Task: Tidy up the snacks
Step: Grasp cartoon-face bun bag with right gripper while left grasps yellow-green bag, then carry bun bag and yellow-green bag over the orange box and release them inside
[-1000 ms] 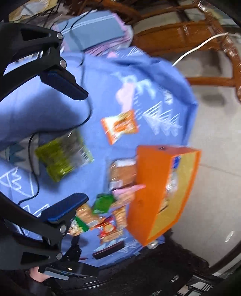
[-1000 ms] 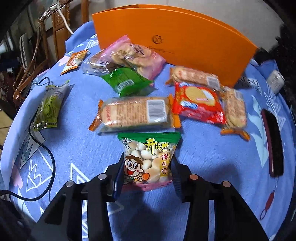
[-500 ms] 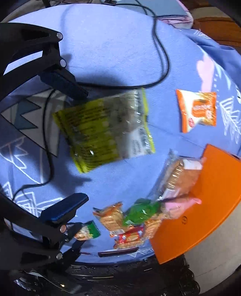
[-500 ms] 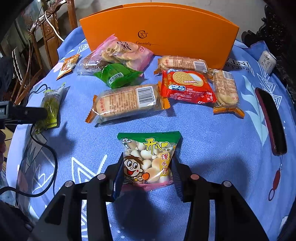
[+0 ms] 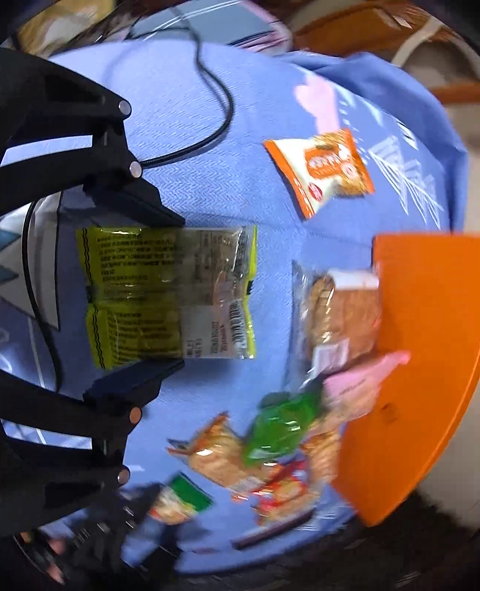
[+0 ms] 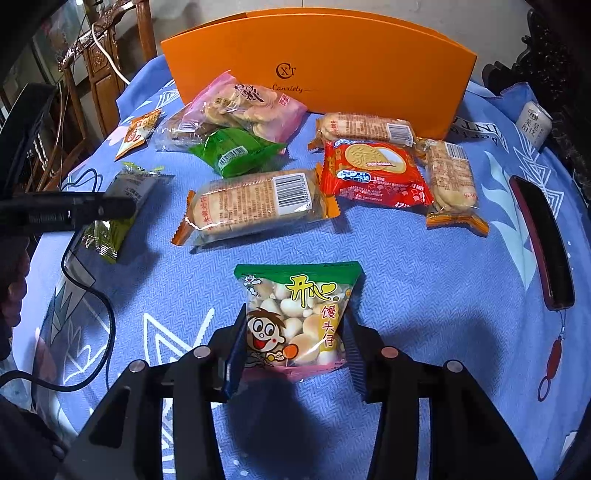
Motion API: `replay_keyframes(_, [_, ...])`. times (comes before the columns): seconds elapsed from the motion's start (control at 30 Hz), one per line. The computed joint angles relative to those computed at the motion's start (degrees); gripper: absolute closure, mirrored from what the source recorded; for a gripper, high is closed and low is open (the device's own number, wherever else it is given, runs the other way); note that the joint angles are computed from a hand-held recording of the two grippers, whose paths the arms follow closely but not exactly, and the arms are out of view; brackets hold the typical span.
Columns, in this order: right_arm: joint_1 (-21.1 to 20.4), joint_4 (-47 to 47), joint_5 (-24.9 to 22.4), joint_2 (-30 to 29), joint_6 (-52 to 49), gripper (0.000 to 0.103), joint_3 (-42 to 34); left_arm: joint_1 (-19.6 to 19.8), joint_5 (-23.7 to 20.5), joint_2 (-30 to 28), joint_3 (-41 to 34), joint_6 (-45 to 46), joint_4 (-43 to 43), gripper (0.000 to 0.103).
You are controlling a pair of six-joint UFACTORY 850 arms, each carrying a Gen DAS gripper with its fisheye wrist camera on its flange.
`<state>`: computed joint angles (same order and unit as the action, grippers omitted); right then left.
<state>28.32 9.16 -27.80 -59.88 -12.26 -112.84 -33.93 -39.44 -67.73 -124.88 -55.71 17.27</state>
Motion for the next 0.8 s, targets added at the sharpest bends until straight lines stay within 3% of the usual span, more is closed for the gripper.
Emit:
replay_keyframes(0.07, [0.2,-1.2,0.3,0.1,0.5,0.057,0.2,-1.1,-4.4,-2.8,-4.7,2.7,2.4,0.035])
replay_keyframes(0.13, [0.2,-1.2,0.5,0.2,0.4,0.058,0.3,-1.9,-4.9,-3.1,-5.0,3.4,5.2,0.037])
replay_keyframes(0.33, [-0.2,0.9,2.6,2.3,-0.7,0.058,2.5,-0.5,5.1,3.5,5.8,-0.6,1.5,0.039])
replay_keyframes(0.5, [-0.6,3.3,4.8,4.3,-2.0,0.058,4.5,-0.5,10.6,8.9,13.4,-7.4,6.9,0.039])
replay_keyframes(0.7, [-0.8,7.3,7.6,6.7,-4.9,0.058,5.6,-0.6,14.5,14.7,18.5,-16.5,17.1,0.039])
replay_keyframes(0.8, [-1.0,10.2,9.3,7.8,-7.2,0.058,5.2,-0.4,14.8,16.0,17.4,-19.8,21.9,0.039])
